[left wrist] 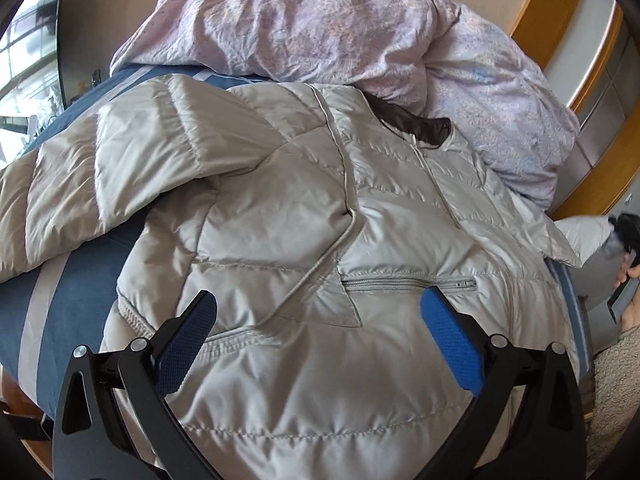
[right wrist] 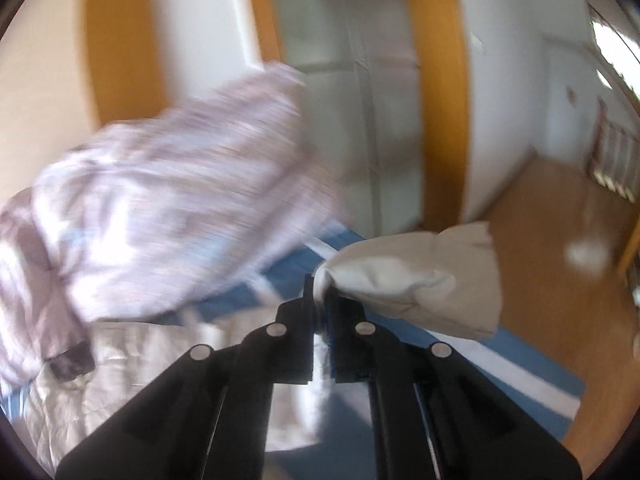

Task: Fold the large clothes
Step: 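Grasp the jacket sleeve cuff with the right gripper and lift it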

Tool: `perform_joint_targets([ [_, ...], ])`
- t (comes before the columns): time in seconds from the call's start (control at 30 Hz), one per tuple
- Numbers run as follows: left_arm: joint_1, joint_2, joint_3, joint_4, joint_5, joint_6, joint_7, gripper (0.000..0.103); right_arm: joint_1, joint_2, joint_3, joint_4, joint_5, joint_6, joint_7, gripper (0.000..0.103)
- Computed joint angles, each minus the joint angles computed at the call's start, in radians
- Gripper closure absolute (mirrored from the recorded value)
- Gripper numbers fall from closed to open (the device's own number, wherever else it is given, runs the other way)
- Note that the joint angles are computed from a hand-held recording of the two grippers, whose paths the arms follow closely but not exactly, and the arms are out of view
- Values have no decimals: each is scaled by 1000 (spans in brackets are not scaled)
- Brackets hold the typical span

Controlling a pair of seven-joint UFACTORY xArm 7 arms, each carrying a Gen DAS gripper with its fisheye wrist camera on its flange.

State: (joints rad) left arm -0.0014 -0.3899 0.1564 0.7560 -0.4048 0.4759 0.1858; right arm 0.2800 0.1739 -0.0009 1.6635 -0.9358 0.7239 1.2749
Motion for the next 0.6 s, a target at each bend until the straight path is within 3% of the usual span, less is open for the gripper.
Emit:
perform_joint_targets([
  [0.2,6,-32,15,-30,3,-50,16,1,104,131,27,204,-5,-76,-144,97],
  [0.37,-14,-32,82,-15,-90,6,66,1,168,271,62,380,123,-115,-345,97],
  [0.47,-8,-36,97,-19,-136,-3,81,1,203,404,114,548,245,-56,-523,97],
  [0.6,7,-68,93,-60,-161,-105,86,1,268,548,142,723,354,66,-701,97],
])
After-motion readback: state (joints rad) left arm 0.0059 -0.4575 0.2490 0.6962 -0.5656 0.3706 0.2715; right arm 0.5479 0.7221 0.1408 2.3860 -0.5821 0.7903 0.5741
